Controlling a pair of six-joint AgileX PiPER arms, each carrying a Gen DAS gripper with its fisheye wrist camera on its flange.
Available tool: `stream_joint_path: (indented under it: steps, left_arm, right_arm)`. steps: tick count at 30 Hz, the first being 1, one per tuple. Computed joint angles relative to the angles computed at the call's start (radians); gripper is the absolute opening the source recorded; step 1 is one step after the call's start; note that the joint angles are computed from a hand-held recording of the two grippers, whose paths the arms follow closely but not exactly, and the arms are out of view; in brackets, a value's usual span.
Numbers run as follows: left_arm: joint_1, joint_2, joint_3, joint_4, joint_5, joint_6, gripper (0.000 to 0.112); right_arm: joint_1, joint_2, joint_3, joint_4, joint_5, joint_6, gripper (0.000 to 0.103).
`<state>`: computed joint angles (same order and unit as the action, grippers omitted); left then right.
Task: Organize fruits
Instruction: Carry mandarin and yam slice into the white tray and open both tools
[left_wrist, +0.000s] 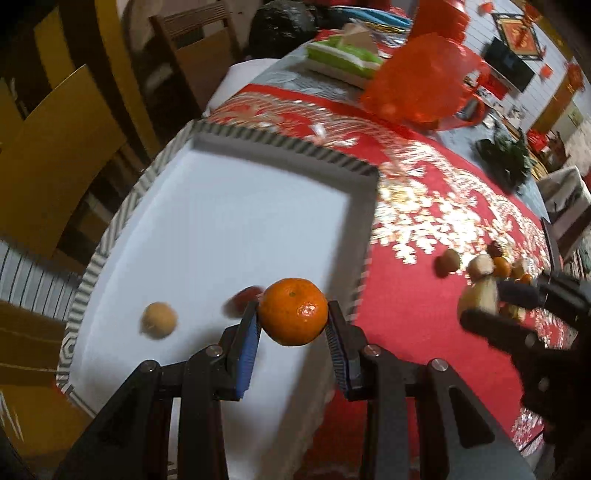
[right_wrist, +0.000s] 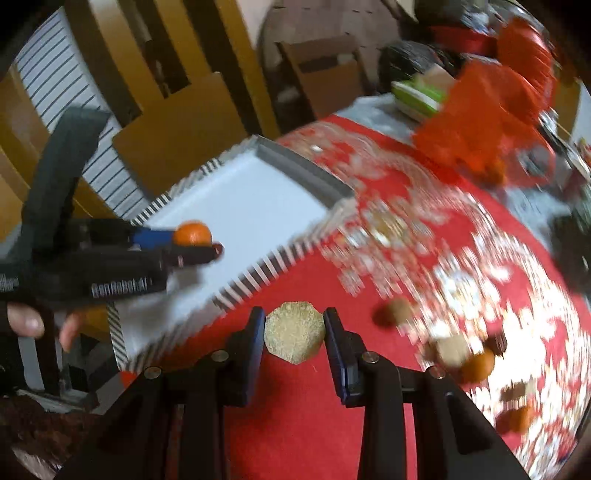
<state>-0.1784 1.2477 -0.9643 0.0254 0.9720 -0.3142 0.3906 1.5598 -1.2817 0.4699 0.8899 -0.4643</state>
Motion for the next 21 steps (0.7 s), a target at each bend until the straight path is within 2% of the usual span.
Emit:
stream_joint_path:
  steps: [11,17,21]
  left_arm:
    - [0.205,-0.047,0.122,-0.08,-0.003,0.163,0.034]
    - [0.245,-0.049,0.177,-0.112,-0.026,0.214,0.034]
    - [0.253,-0.044,0.189,-0.119,-0.025,0.223,0.035]
  right_arm:
    - [0.139,0.281,-0.303,-0.032,0.021,0.058,0.035]
    - [0.192,0.425,-0.447,-0.084,0.05,0.107,0.035]
    - [0.203,0.474,-0.487,-0.095,0.069,0.128,0.035]
